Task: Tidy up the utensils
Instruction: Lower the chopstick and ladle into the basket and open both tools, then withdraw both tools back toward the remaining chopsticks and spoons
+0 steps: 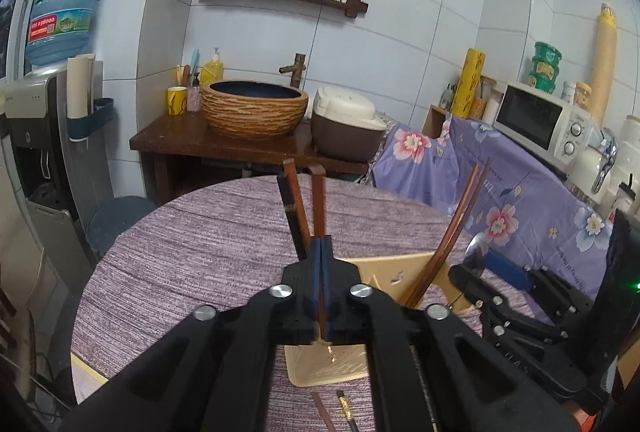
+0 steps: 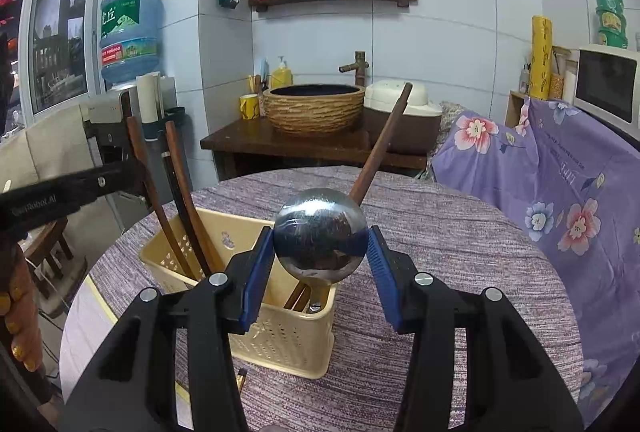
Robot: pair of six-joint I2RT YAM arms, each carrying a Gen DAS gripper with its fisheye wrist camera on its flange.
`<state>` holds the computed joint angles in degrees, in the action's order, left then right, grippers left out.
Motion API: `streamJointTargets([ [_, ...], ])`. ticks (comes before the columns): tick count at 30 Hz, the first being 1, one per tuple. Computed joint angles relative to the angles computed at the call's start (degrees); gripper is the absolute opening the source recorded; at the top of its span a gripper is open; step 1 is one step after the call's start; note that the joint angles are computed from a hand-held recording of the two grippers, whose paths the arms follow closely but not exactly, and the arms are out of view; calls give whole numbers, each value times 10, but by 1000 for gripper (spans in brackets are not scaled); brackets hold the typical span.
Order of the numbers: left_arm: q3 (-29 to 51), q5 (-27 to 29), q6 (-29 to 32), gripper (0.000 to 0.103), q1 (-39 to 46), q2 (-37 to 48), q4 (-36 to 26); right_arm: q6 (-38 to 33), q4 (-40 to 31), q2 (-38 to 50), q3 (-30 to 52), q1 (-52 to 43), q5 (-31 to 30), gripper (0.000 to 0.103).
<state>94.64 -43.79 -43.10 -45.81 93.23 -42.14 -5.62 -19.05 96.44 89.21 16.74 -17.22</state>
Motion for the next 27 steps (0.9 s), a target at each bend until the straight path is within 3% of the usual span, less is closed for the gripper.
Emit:
streamJointTargets([
  [5,-9,2,-7,2,-3,-4,5,0,14,-9,-15,-1,-4,49],
  [7,-15,5,-2,2,-8,-10,11,-3,32,-22,-32,-2,-3,62],
  [9,-12,-17,-8,2,-22,-10,-7,-6,44,-39,-52,-5,0,65],
  [10,-15,-27,-14,5,-29,-10,-14,-7,48,-49,-62,-8,-1,65],
  [12,-25,-36,-33,22,-41,-15,-25,-7,51,-68,-82,-14,-5,65],
  [13,-38,-36,-50,38,-47,-22,-29,-9,48,-76,-91,-18,-8,65],
  [14,-50,-36,-68,43,-53,-28,-33,-15,40,-84,-100,-22,-13,65],
  [22,-134,-7,-207,43,-102,-35,-96,-53,-14,-152,-203,-51,-31,65],
  [27,-186,28,-279,43,-141,-22,-96,-65,-22,-182,-284,-66,-34,65],
])
